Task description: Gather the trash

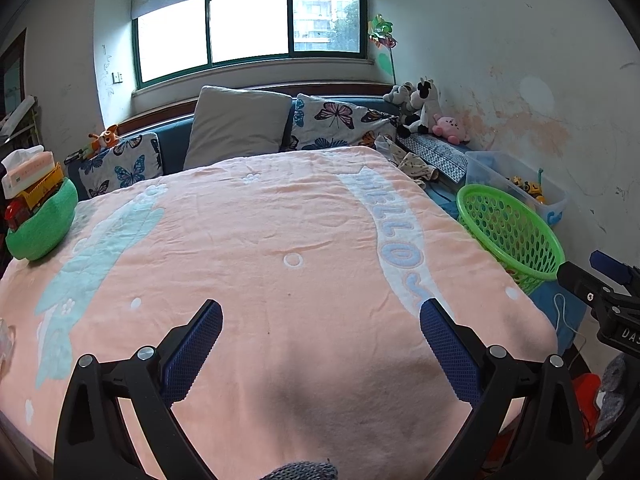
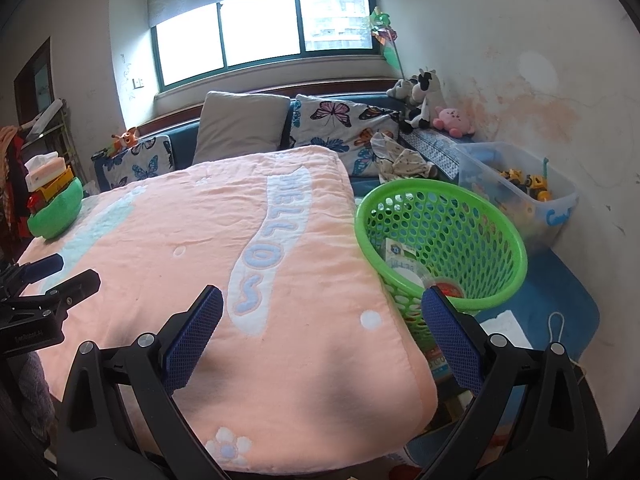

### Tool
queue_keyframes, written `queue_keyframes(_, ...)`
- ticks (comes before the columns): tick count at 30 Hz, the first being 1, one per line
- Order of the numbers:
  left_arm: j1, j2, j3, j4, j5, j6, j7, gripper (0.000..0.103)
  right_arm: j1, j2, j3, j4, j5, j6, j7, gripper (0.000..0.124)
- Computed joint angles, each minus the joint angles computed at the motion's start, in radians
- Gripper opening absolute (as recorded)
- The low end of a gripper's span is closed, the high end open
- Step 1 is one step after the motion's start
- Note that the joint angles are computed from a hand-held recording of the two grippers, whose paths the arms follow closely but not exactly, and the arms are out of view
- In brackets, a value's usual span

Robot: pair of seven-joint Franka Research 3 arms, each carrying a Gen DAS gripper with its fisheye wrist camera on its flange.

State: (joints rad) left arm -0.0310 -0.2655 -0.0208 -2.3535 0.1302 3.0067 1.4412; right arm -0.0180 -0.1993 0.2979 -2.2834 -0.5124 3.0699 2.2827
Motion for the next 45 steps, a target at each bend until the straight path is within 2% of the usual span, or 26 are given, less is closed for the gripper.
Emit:
queue_keyframes(31, 0.013, -0.014, -0.005, 0.001, 0.02, 0.001, -0.037, 0.096, 0.02, 0.009, -0.018, 0.005, 0.02, 0.012, -0.026, 0.099)
queue_keyframes(45, 0.026, -0.013, -0.016, -0.007, 0.03, 0.014, -0.065, 0.096, 0.007, 0.012, -0.004, 0.0, 0.03, 0.022, -0.036, 0.099)
